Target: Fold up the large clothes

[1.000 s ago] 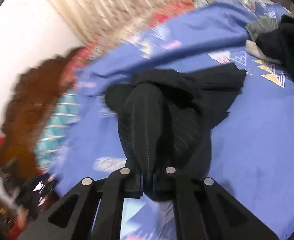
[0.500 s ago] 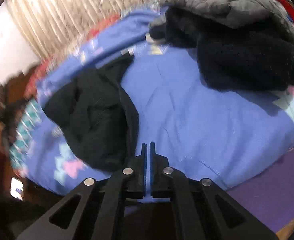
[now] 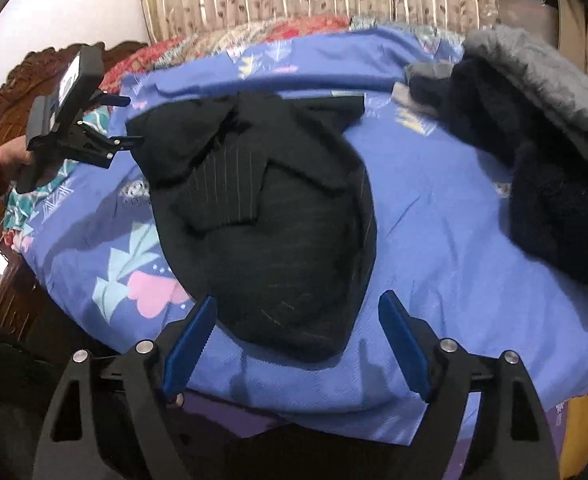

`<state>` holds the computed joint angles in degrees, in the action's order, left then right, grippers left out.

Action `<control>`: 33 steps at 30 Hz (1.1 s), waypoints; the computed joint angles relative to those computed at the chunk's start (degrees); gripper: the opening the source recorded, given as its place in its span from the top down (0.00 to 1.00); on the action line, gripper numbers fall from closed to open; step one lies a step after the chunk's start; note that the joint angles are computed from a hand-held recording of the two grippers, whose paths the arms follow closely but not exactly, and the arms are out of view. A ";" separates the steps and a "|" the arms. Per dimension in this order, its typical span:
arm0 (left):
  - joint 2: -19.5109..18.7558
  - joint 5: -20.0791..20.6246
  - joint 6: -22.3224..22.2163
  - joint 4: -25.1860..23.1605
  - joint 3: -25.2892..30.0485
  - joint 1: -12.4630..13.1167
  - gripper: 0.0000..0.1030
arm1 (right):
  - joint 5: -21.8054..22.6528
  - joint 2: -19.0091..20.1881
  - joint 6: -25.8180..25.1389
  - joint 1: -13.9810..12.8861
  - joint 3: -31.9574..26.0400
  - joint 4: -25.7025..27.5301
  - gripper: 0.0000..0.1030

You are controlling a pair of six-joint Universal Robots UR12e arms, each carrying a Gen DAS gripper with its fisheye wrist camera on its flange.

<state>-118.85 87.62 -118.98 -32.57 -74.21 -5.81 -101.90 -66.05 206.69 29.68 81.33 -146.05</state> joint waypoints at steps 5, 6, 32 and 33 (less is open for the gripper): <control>-2.47 6.57 2.60 4.48 -0.19 -1.52 0.29 | 1.49 1.31 0.04 -1.11 -0.45 -1.16 0.03; -2.83 7.61 1.99 5.76 -0.26 -1.81 0.41 | 1.41 1.50 0.21 -1.16 -0.50 -1.58 0.03; 10.97 -2.23 8.98 23.48 -23.78 3.19 0.66 | 0.07 5.99 -15.16 0.32 -6.50 2.55 0.03; 11.14 -2.72 10.42 24.83 -24.34 3.16 0.64 | 0.17 5.87 -15.23 0.22 -6.32 2.59 0.03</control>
<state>-107.71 84.90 -108.56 -7.74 -98.55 -2.65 -101.74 -60.18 191.46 29.90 75.00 -143.45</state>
